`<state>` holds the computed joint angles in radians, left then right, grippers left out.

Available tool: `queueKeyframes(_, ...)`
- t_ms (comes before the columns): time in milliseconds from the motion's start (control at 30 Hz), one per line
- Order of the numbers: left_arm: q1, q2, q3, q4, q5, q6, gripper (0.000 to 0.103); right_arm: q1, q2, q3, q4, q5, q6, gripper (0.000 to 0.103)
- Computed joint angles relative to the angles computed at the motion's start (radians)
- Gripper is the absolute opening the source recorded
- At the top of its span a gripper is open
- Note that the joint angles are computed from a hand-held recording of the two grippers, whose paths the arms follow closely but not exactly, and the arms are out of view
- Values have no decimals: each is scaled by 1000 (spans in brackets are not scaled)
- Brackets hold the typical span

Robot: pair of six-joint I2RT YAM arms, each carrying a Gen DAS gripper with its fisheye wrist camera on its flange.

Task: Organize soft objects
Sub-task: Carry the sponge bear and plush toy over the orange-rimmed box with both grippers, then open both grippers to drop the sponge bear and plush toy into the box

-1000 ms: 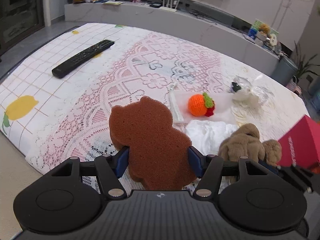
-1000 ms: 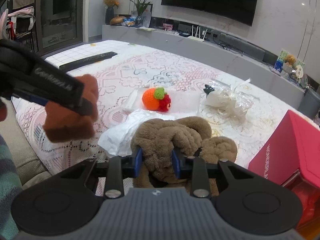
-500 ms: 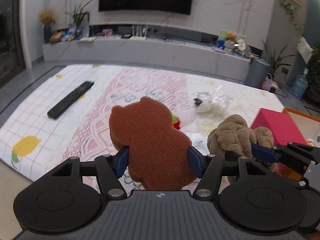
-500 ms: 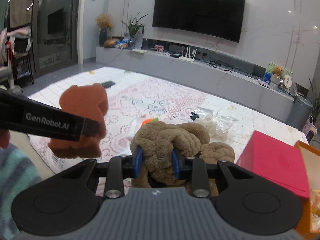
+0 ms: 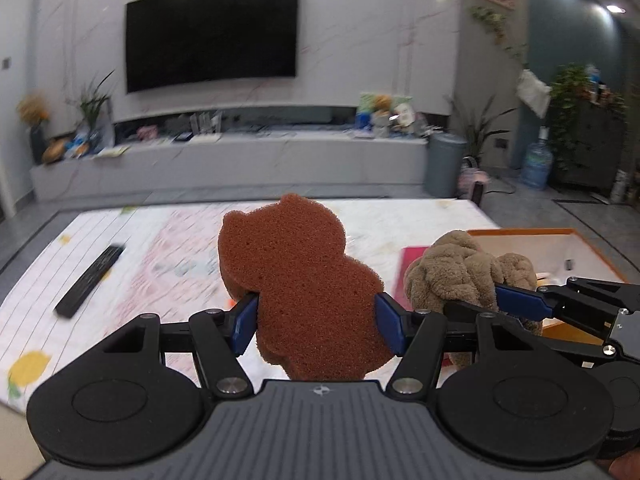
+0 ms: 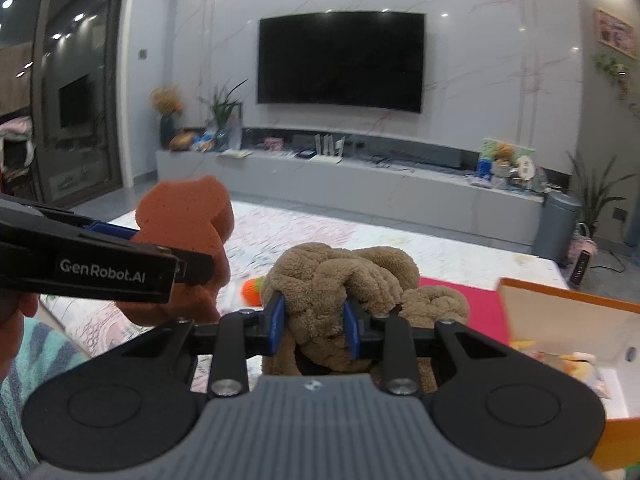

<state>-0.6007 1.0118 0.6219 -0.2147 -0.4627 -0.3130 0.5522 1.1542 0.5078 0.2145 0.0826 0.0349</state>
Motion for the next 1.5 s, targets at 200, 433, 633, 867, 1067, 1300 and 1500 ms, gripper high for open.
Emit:
queueKeyframes(200,-83,186,121,99,68,40,71,-222,-171,-56,-86,-102,-74,30)
queueKeyframes(433,-146,489,353,159,176,119,71,-619,-173,-32,-153,-318,-150,30)
queueKeyframes(633,-150,761,649,45,307,139,71,-826,-2,76,-139,-403,-189,30)
queueKeyframes(867,-133,1014,975,-138,347,177,71,-928,233,276,-191,-418,-142,30)
queueKeyframes(1067,-133,1130,1078,-235,322,181,71,-887,416,427,-259,-361,-94,31)
queueKeyframes(1300,-135,1212,1170,-318,308,205,71,-852,613,586,-302,-294,-59,31)
queueKeyframes(1500,-132,1298,1290,-396,291,227,71,-827,756,723,-350,-243,-59,32)
